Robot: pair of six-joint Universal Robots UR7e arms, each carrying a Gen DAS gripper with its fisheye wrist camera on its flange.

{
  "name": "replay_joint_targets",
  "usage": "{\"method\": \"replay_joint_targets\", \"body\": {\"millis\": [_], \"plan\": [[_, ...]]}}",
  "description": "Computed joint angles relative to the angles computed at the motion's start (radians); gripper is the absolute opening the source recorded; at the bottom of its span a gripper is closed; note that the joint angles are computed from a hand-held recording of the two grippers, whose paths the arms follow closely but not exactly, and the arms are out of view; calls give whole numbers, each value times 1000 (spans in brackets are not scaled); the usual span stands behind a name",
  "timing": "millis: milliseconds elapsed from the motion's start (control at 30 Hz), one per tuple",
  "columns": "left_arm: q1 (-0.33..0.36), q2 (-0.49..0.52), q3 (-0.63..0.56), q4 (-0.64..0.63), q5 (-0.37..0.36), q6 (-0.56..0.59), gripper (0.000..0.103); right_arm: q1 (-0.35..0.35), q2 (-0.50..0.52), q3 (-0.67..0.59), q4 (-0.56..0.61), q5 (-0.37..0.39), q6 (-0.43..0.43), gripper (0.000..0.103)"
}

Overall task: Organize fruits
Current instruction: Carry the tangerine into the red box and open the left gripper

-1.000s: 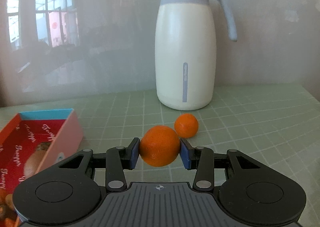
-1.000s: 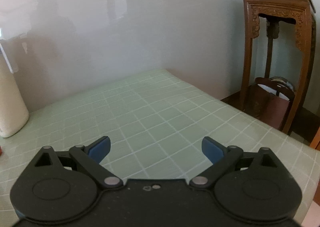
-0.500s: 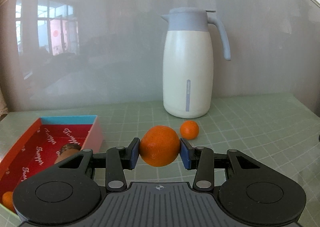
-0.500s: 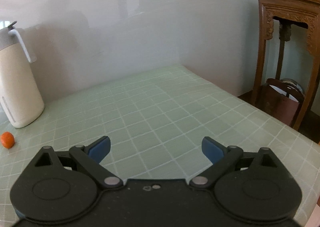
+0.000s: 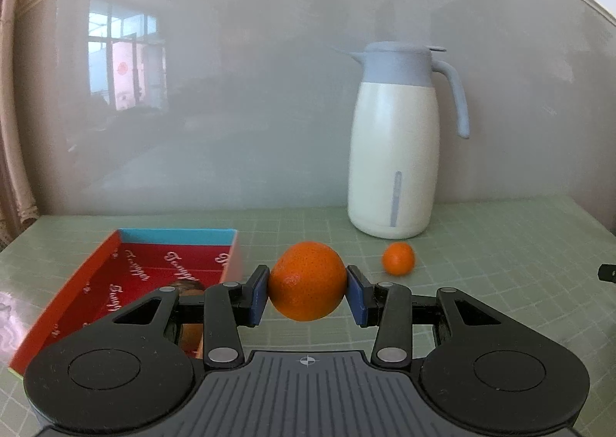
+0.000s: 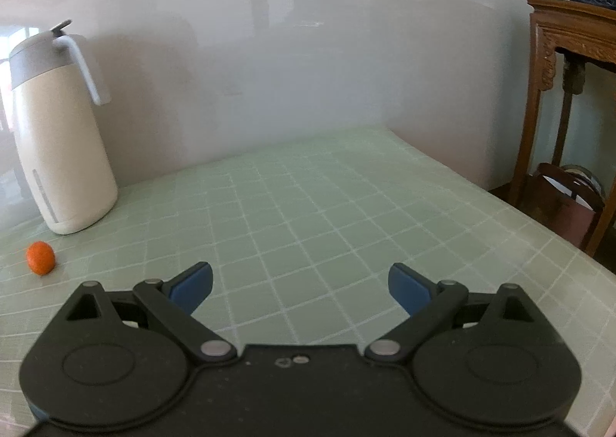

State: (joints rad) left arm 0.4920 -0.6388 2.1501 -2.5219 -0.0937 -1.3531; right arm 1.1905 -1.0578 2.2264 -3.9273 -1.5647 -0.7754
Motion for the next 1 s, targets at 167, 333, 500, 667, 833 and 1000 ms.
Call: {"method": "replay_joint_targets", "body": {"millis": [167, 333, 500, 667, 833, 1000], "plan": [[-5, -58, 12, 232, 8, -195, 43, 22, 23, 0, -11, -9, -10, 98], [-7, -112, 3, 514, 7, -422, 43, 34, 33, 9, -21, -9, -19, 98], [-11, -154, -21, 838, -4, -688, 43, 49, 49, 5, -22, -16, -27, 98], [-10, -181, -40, 1089, -23, -903, 43, 68, 62, 18, -37, -22, -35, 98], [11, -207, -26, 1160, -51, -982, 43, 85, 77, 24, -45, -24, -39, 98], [36, -229, -19, 1241, -77, -1065, 43, 100, 90, 30, -50, -26, -42, 98]]}}
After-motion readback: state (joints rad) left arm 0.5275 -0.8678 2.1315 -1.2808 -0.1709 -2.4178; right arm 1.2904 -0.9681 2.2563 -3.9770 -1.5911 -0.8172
